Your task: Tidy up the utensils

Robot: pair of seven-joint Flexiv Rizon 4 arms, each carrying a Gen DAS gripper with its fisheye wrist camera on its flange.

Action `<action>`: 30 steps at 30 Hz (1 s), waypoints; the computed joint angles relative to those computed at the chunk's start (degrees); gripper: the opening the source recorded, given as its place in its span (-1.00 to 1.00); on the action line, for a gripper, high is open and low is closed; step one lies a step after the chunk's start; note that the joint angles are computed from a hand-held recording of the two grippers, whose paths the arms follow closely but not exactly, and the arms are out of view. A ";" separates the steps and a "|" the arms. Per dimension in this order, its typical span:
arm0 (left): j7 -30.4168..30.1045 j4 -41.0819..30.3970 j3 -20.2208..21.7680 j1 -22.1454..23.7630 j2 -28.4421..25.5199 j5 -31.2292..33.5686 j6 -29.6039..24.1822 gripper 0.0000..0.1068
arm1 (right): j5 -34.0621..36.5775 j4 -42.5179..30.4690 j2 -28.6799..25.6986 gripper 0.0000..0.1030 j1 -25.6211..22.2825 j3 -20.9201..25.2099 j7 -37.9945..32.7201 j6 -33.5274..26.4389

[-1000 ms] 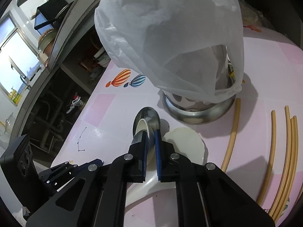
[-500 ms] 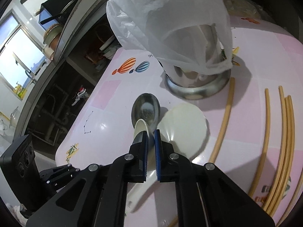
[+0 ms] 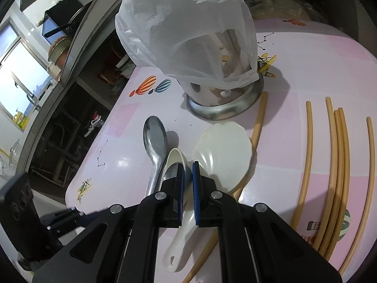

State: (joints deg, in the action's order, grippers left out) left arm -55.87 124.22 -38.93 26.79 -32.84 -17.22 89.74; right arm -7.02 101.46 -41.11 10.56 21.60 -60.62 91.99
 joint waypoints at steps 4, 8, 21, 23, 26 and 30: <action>1.65 -1.79 0.31 -1.19 -0.52 1.22 0.40 -0.36 | -0.47 -1.24 -1.51 -0.86 -3.50 4.55 -2.93 -1.60; 2.64 -3.77 1.53 -2.92 -1.19 1.67 -0.35 -0.36 | 0.42 -3.06 -3.09 -0.86 -6.14 8.74 -6.56 -3.62; 8.01 -7.02 9.17 -11.28 -1.24 -1.70 -3.07 -0.46 | 6.23 -5.26 -2.75 -0.86 -4.78 8.64 -12.21 -6.43; 8.65 -6.91 9.06 -11.16 -1.07 -2.52 -3.46 -0.46 | 6.94 -5.43 -2.66 -0.86 -4.56 8.46 -12.67 -6.58; 9.64 -6.44 8.97 -10.94 -0.59 -3.49 -3.56 -0.48 | 7.83 -5.60 -2.57 -0.86 -4.35 8.28 -13.34 -6.75; 9.81 -7.15 12.56 -13.65 0.06 -3.97 -5.54 -0.60 | 8.73 -5.83 -2.46 -0.86 -4.03 8.00 -14.05 -6.99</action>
